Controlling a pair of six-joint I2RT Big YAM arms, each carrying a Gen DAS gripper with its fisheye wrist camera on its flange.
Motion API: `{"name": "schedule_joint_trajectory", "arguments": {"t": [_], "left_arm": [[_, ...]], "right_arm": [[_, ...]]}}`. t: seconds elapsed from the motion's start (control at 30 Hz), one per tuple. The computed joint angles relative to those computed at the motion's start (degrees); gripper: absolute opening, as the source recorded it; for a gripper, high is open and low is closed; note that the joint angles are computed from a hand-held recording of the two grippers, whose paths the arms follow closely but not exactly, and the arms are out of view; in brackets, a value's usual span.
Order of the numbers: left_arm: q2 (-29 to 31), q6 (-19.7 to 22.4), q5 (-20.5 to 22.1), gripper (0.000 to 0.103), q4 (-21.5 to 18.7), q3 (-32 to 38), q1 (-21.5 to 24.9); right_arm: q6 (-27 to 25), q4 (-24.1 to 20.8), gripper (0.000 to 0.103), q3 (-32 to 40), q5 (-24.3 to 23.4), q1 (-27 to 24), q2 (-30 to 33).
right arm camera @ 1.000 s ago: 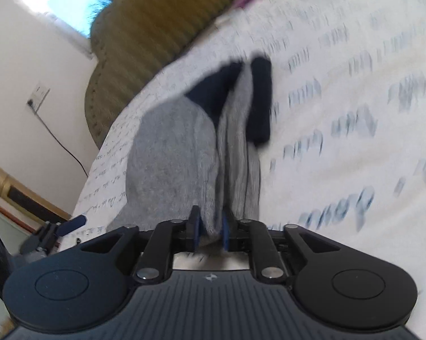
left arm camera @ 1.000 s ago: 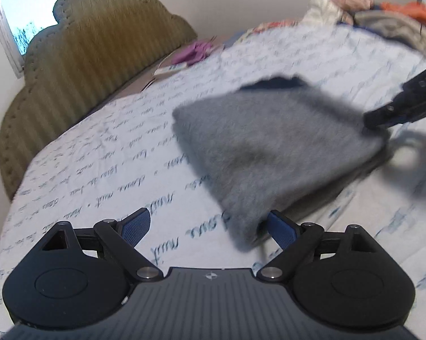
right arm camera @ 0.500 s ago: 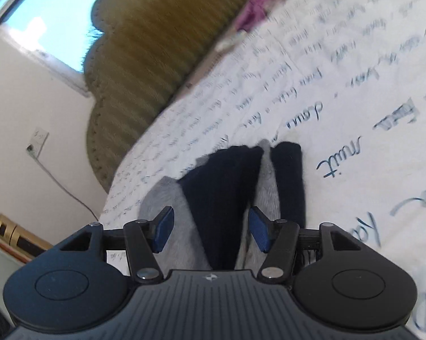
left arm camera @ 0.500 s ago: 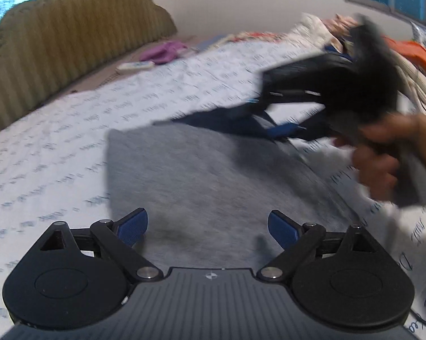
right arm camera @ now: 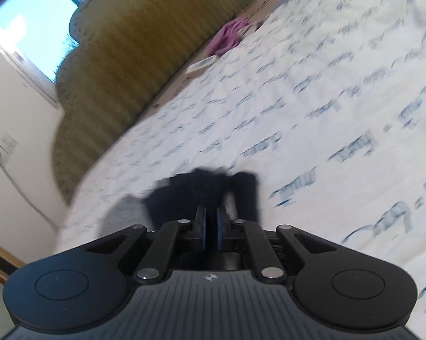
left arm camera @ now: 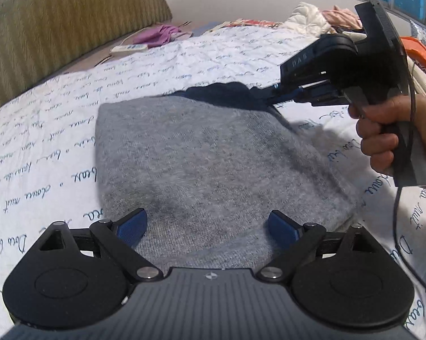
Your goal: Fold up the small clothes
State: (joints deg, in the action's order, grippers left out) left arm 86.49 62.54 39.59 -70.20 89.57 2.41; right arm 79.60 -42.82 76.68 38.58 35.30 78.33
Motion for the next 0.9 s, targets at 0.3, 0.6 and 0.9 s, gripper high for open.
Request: {"name": "schedule_joint_trajectory", "arguments": {"t": [0.3, 0.6, 0.9], "left_arm": [[-0.6, -0.9, 0.4, 0.094, -1.3, -0.4, 1.1], [-0.4, -1.5, 0.6, 0.095, -2.6, 0.5, 2.3], [0.4, -3.0, 1.2, 0.095, -2.2, 1.9, 3.5]], "right_arm": [[-9.8, -8.1, 0.033, 10.6, 6.8, 6.7, 4.1], [-2.7, -22.8, 0.061, 16.9, 4.4, 8.0, 9.9], [5.5, -21.8, 0.073, 12.4, 4.8, 9.7, 6.6]]}}
